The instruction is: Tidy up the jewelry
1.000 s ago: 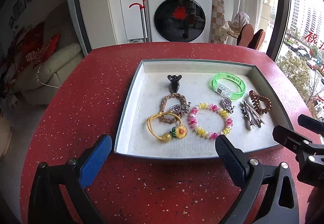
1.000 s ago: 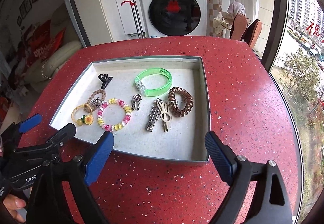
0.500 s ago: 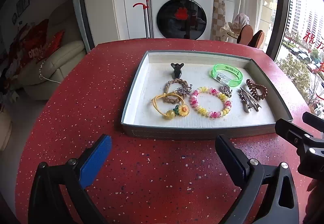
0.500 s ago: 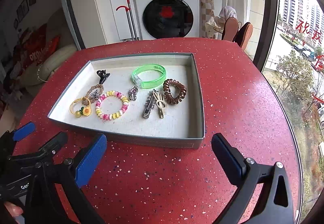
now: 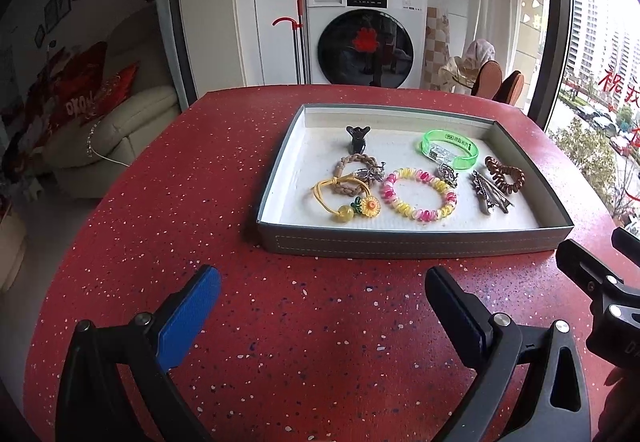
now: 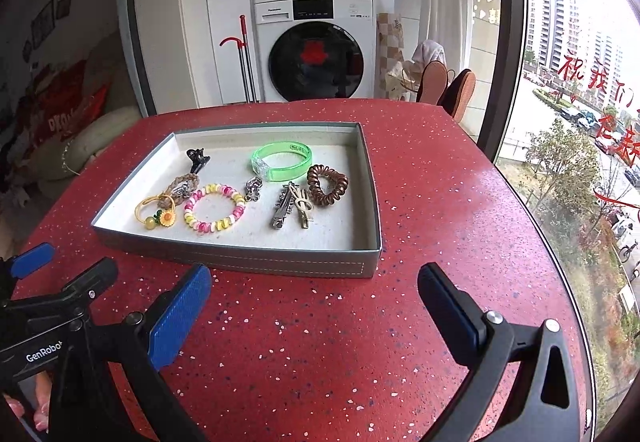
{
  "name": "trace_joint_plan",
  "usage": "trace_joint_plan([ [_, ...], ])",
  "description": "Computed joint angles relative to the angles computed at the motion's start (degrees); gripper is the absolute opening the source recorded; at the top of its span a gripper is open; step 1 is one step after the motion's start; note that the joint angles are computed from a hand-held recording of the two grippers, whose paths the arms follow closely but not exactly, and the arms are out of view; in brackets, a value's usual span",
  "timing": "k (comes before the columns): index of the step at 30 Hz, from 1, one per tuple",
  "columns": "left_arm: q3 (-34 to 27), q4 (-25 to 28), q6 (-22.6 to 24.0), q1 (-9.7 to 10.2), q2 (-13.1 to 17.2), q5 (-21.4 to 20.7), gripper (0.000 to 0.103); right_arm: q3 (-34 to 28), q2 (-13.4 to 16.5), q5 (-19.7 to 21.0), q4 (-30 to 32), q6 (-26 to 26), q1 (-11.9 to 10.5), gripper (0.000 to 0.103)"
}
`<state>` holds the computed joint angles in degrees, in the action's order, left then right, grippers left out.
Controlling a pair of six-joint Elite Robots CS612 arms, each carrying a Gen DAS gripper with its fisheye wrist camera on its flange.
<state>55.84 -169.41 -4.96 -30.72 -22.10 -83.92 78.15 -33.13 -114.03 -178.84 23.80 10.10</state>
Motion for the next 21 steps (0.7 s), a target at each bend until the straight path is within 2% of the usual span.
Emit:
trace_joint_plan([
  [10, 2.0, -2.8, 1.5, -0.26, -0.7, 0.8, 0.103, 0.7, -0.1, -2.0, -2.7, -2.8, 0.7, 0.103],
  [21, 3.2, -3.2, 1.0, -0.29, -1.1, 0.6, 0.103, 0.6, 0.0, -1.9, -2.9, -3.7, 0.9, 0.103],
])
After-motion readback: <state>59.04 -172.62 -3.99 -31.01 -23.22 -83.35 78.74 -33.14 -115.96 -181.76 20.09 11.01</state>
